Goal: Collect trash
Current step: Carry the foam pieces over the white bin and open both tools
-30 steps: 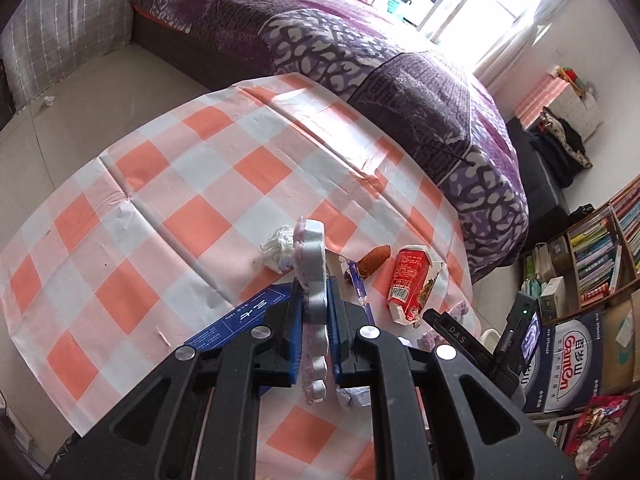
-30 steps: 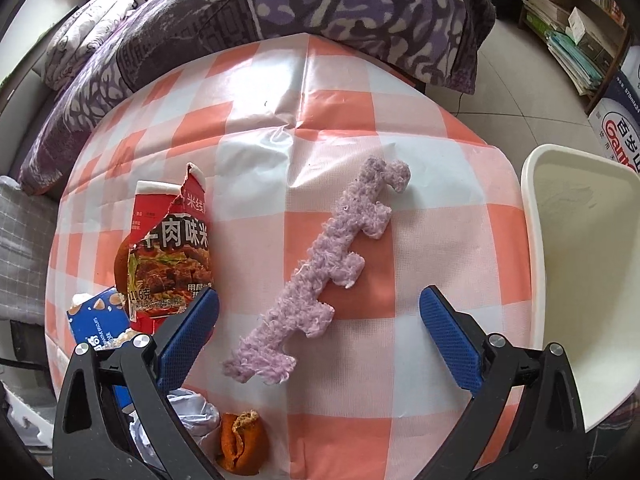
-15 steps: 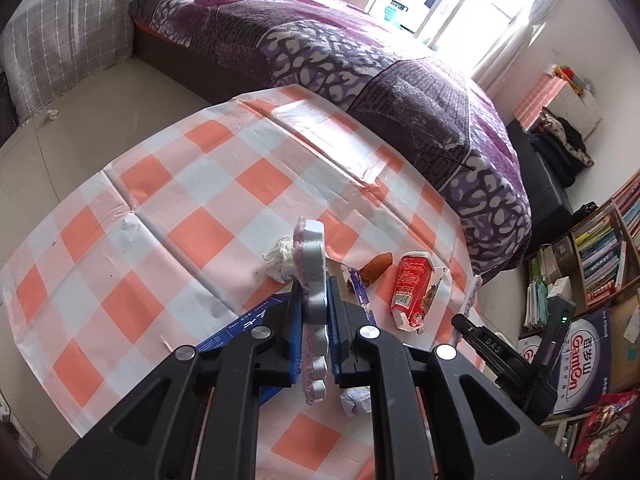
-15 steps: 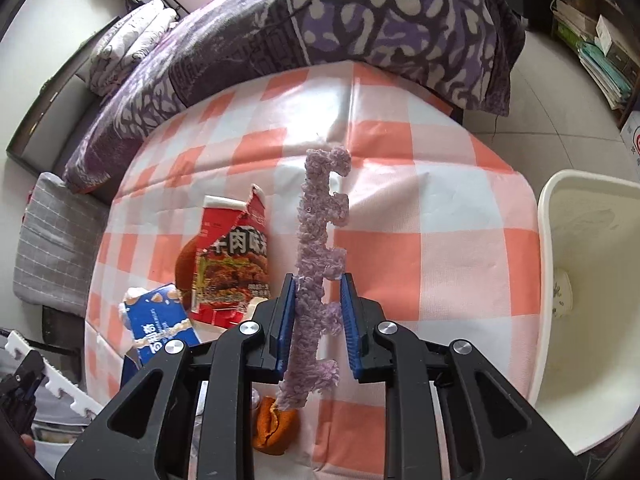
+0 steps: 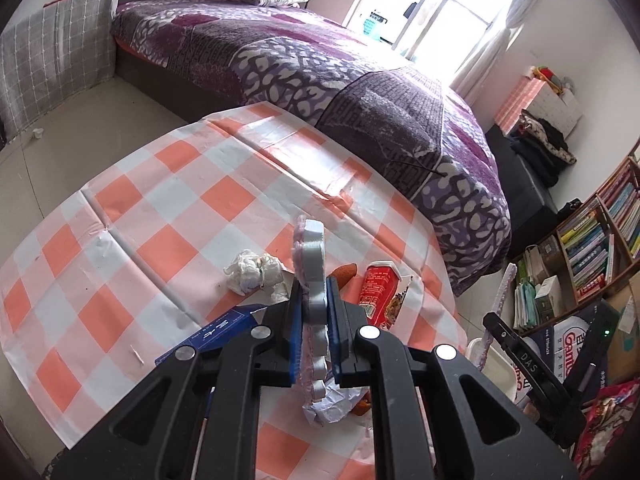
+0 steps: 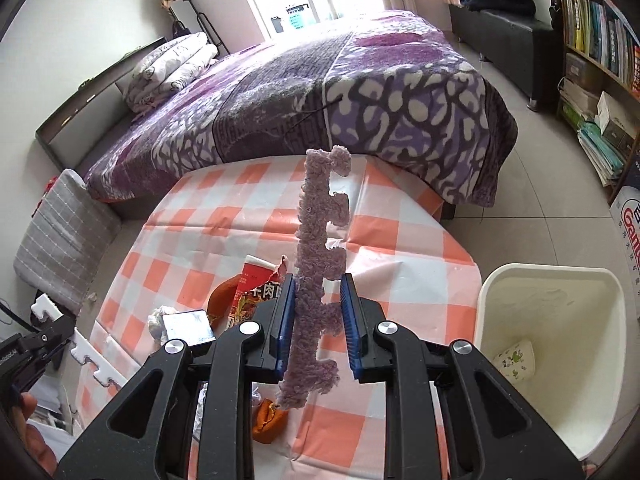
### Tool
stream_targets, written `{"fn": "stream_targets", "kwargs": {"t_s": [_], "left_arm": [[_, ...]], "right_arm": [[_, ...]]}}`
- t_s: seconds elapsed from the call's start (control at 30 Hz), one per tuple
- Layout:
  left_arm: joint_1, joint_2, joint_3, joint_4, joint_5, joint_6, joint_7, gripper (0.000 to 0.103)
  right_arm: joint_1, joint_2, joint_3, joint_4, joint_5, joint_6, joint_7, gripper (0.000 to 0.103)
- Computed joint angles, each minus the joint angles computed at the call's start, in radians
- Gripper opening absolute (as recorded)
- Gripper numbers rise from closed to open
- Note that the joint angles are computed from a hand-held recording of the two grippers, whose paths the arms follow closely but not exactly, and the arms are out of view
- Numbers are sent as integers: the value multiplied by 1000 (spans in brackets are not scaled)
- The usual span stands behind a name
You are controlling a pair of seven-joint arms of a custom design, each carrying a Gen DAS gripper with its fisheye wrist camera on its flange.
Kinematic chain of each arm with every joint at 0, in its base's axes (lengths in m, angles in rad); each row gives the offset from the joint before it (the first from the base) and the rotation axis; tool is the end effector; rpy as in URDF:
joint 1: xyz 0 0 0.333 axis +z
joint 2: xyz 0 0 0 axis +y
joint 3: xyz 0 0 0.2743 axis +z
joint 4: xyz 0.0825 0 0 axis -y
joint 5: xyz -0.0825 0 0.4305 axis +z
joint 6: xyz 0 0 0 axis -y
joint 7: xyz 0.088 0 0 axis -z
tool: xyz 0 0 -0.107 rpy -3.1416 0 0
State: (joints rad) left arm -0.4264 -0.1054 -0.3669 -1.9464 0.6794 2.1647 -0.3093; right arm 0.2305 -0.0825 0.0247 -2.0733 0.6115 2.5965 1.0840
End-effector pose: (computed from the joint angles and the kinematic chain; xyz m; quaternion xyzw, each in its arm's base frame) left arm 0.4424 -0.4220 0.5106 -0.8642 0.3601 -0.2916 0.1960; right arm 0.6009 0.1453 0.4718 -0.7533 0.5486 -0.0836 0.3529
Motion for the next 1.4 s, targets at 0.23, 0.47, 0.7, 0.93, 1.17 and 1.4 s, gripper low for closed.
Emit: {"fn": "stream_targets", "kwargs": {"t_s": [0.23, 0.47, 0.7, 0.93, 1.17, 1.4], "left_arm": [[-22, 96, 4, 101, 45, 2, 38, 11], [-65, 203, 27, 215, 67, 4, 94, 11], [-122, 322, 60, 354, 75, 6, 164, 11], [-182, 456, 98, 519, 54, 16, 246, 11], [-257, 623, 145, 750, 18, 8, 354, 11], [-335, 813, 198, 1028, -52, -31, 470, 11]], "right_arm": [[-21, -35, -23, -21, 9, 3, -31, 22], [-58, -54, -54, -22, 11, -20, -28, 22], [-104, -61, -78, -20, -4, -39, -18, 22], [-146, -77, -97, -41, -23, -31, -10, 24], [-173, -101, -109, -71, -27, 31, 9, 70], [-192, -86, -122, -55, -27, 53, 57, 87]]}}
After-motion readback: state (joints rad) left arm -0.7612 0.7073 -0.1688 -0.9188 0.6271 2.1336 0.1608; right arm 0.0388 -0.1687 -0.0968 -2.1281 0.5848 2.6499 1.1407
